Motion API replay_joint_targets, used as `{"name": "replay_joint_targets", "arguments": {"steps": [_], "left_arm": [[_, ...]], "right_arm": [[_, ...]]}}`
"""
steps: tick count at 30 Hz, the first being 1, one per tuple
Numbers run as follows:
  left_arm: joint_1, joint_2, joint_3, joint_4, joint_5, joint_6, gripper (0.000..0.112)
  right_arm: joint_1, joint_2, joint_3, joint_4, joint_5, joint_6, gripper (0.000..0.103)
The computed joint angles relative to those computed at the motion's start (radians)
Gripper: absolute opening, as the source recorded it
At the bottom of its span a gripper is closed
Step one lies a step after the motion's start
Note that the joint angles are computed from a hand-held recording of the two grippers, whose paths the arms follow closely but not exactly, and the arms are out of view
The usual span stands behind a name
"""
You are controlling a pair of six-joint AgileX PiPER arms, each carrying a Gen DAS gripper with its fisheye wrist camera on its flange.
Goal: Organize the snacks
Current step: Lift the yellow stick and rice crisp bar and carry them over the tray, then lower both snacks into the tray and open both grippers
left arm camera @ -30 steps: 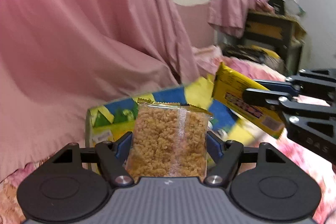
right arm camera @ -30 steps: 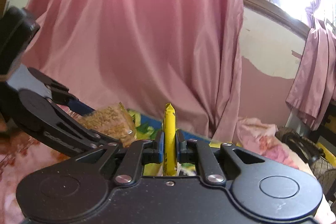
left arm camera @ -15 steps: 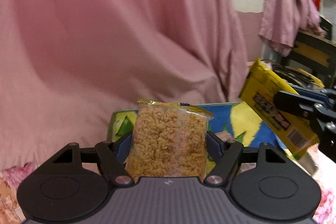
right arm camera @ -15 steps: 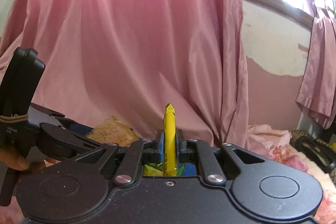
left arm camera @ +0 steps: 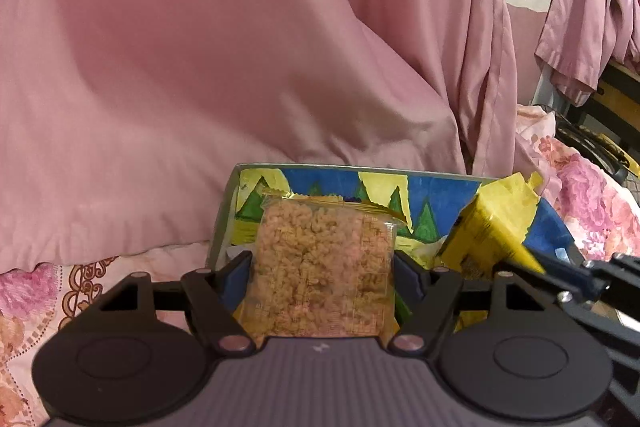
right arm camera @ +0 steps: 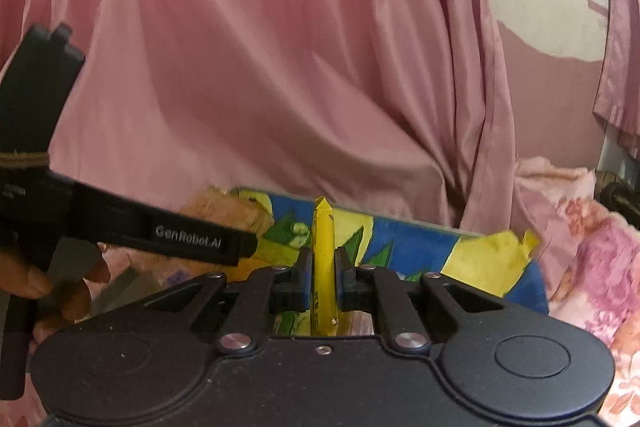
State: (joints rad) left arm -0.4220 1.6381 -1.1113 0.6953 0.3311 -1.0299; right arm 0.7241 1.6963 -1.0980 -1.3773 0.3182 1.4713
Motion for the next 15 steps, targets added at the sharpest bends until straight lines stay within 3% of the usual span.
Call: {"name": "replay_joint_targets", "arguments": {"steps": [15], "left_arm": [[-0.010,0.045,-0.037,-0.172,0.054,0.117,0.077]], "right_arm": [[-0.013,0.025,0.025,0.056,-0.018,-0.025,0.012]]}}
